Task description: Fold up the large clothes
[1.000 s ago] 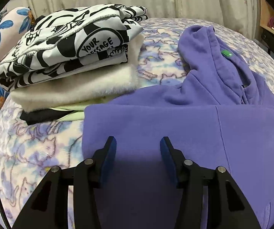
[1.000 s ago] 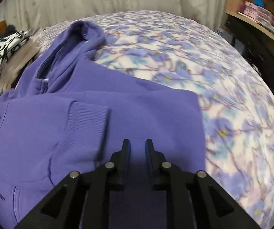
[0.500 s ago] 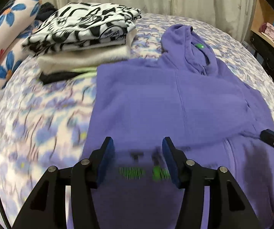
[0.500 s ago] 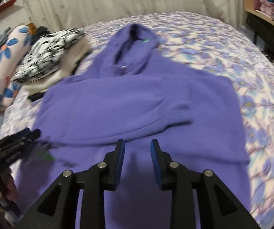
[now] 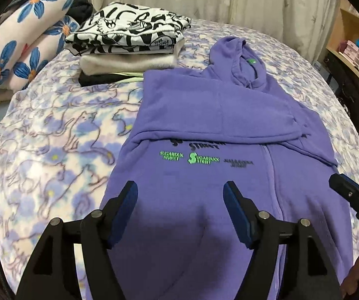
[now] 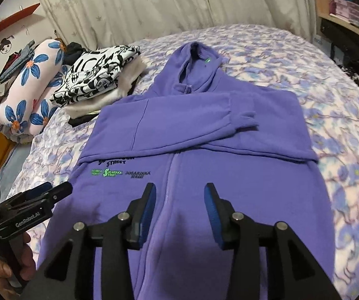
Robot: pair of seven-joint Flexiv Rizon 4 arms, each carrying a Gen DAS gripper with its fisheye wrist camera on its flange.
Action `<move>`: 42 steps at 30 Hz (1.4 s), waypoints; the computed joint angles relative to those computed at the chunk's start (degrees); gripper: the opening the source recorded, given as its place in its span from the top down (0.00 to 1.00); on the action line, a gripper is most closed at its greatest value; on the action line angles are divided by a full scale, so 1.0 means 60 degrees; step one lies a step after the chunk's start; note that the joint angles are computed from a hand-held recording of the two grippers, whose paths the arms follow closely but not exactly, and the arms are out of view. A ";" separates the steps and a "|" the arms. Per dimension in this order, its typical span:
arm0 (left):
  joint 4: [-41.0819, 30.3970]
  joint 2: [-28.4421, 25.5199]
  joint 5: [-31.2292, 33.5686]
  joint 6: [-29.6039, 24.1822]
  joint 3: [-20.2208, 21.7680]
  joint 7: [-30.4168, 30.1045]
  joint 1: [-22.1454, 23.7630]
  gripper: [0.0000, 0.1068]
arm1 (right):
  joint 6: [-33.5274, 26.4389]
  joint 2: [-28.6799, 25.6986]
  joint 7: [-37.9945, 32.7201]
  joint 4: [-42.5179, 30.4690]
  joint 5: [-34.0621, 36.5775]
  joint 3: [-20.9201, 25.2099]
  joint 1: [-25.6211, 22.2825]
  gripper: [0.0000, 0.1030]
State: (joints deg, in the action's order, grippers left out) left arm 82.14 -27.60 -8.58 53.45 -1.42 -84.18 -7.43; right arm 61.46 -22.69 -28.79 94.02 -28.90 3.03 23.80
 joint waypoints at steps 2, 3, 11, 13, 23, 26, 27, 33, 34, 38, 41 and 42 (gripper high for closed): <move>0.0426 0.0356 0.0011 0.0198 0.0024 0.0049 0.0014 0.30 | 0.0057 0.0342 0.0381 0.0413 -0.0285 -0.0128 0.0106 0.61; 0.0673 0.0548 0.0017 0.0342 0.0039 0.0075 0.0026 0.30 | 0.0045 0.0509 0.0592 0.0616 -0.0479 -0.0169 0.0149 0.60; 0.2003 0.1584 0.0044 0.0814 0.0117 0.0372 0.0160 0.28 | -0.0152 0.1333 0.1444 0.1652 -0.1124 0.0167 -0.0020 0.56; 0.2311 0.1794 0.0057 0.0895 0.0157 0.0420 0.0208 0.27 | -0.0132 0.1516 0.1629 0.1919 -0.1196 0.0270 -0.0071 0.51; 0.3694 0.2571 -0.0094 0.1113 0.0232 0.0688 0.0430 0.26 | -0.0459 0.2117 0.2252 0.2871 -0.1716 0.0693 -0.0143 0.45; 0.4045 0.2765 -0.0237 0.0997 0.0236 0.0963 0.0536 0.26 | -0.0509 0.2287 0.2397 0.3134 -0.1715 0.0810 -0.0178 0.45; 0.4112 0.2790 -0.0311 0.0944 0.0231 0.1102 0.0590 0.26 | -0.0543 0.2371 0.2451 0.3249 -0.1683 0.0852 -0.0196 0.45; 0.4732 0.2985 -0.1585 0.0282 0.0157 0.2368 0.1039 0.26 | -0.0894 0.2998 0.2395 0.3927 -0.1436 0.1104 -0.0390 0.45; 0.4809 0.2996 -0.1799 0.0169 0.0158 0.2523 0.1088 0.26 | -0.1003 0.3114 0.2350 0.4033 -0.1387 0.1146 -0.0436 0.45; 0.5310 0.3123 -0.2786 0.0172 0.0142 0.3221 0.1241 0.26 | -0.1495 0.3831 0.2315 0.4707 -0.1183 0.1333 -0.0711 0.45; 0.5662 0.3250 -0.3490 0.0382 0.0105 0.3843 0.1251 0.26 | -0.1782 0.4456 0.2464 0.5278 -0.1021 0.1484 -0.0972 0.45; 0.5704 0.3256 -0.3598 0.0354 0.0114 0.3945 0.1247 0.25 | -0.1871 0.4652 0.2498 0.5460 -0.0909 0.1537 -0.1054 0.45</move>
